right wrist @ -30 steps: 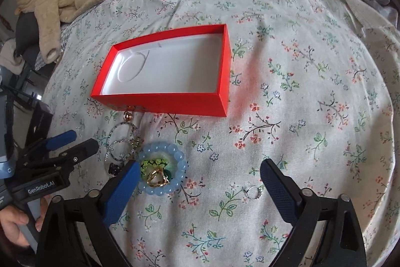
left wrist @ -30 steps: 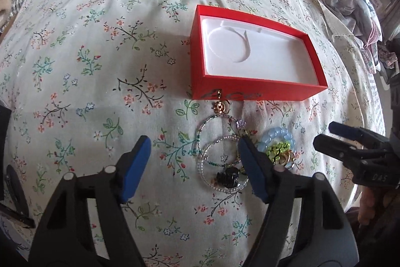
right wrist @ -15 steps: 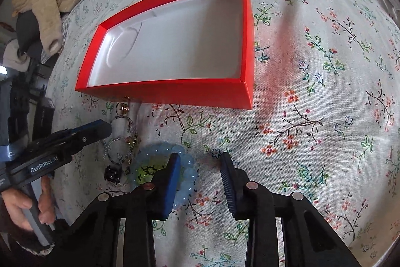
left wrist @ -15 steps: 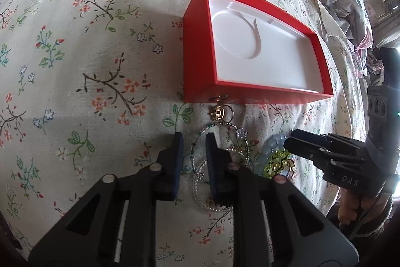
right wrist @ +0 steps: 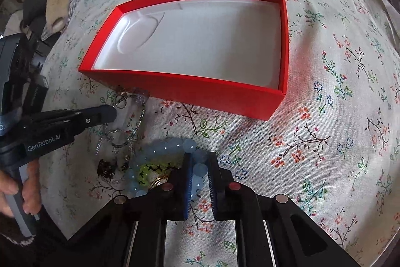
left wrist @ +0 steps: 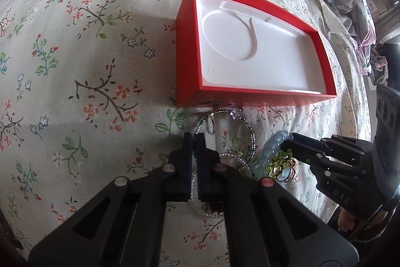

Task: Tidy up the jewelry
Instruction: 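Grasp the thin green-black beaded bracelet with left gripper while right grasps light-blue bead bracelet, then lift both held bracelets and carry them over the red box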

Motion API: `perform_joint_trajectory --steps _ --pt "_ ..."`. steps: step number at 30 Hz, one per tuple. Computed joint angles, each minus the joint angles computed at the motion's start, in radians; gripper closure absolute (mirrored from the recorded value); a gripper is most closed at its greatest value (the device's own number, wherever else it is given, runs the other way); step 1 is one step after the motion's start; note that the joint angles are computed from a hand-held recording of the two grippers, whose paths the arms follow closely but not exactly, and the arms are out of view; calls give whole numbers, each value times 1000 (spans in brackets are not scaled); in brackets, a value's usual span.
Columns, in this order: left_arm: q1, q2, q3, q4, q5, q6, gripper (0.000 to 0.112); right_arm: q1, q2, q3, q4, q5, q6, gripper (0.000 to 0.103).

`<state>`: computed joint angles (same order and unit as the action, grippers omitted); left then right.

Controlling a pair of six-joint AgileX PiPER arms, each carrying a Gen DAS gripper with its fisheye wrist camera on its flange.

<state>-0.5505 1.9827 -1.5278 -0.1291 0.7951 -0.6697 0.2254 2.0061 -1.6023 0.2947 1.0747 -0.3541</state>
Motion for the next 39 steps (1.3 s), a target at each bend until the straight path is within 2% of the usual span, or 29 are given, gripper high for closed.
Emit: perform_joint_trajectory --steps 12,25,39 --pt "-34 -37 -15 57 -14 -39 109 -38 -99 65 84 -10 -75 91" --pt "-68 -100 5 122 -51 -94 109 -62 -190 104 168 16 -136 91" --pt "-95 -157 -9 212 -121 -165 109 -93 -240 38 263 53 -149 91"
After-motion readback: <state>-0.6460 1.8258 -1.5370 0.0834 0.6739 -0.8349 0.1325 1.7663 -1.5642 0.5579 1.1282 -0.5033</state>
